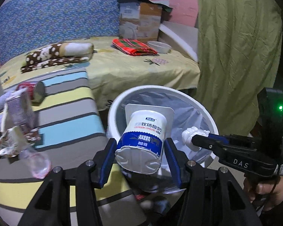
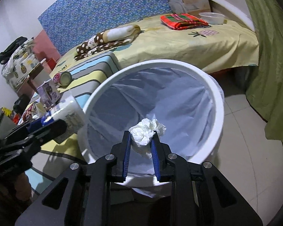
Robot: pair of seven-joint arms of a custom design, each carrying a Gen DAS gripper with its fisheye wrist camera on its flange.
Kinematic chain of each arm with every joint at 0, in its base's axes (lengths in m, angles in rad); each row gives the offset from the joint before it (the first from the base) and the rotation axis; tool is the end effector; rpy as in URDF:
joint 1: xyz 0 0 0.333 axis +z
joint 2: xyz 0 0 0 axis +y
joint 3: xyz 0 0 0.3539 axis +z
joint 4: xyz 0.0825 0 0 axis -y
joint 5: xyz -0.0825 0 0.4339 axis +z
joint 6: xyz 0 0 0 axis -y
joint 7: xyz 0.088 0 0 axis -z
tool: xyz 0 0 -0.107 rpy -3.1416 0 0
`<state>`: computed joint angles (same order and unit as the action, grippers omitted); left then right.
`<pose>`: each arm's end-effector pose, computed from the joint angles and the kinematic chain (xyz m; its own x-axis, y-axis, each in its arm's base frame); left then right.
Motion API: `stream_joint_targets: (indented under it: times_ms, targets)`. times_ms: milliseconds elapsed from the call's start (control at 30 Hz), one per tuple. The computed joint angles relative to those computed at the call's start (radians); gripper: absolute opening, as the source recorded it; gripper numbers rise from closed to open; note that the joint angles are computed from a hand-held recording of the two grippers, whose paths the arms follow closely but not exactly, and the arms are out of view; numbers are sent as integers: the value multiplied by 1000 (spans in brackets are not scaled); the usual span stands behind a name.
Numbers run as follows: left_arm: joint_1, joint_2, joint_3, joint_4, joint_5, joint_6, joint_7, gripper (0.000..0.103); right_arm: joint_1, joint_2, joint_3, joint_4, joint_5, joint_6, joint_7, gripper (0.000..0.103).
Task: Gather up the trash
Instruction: 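Carry the tissue and yogurt cup over the white bin and open both tools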
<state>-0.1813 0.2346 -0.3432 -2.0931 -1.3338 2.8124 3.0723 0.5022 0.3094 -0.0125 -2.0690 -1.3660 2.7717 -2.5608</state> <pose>0.5776 -0.2719 0.3440 -0.7525 -0.6342 0.1775 -0.5380 0.4367 -0.7210 0.5475 0.3402 0.2993 -0.3205 -0.9108 -0.2600 -0.6493 0.4112 -0.6398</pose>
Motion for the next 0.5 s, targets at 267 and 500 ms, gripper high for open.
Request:
stream_joint_targets:
  times_ms: [267,500]
  targets:
    - [-1,11,-11,-4,48,1,-24,55,-2,-10,-3,-19,-23,9,29,45]
    - [14,-8,-7,-23,3,-5,-2,55,-1,-33,13,-27,-52,-30,59,46]
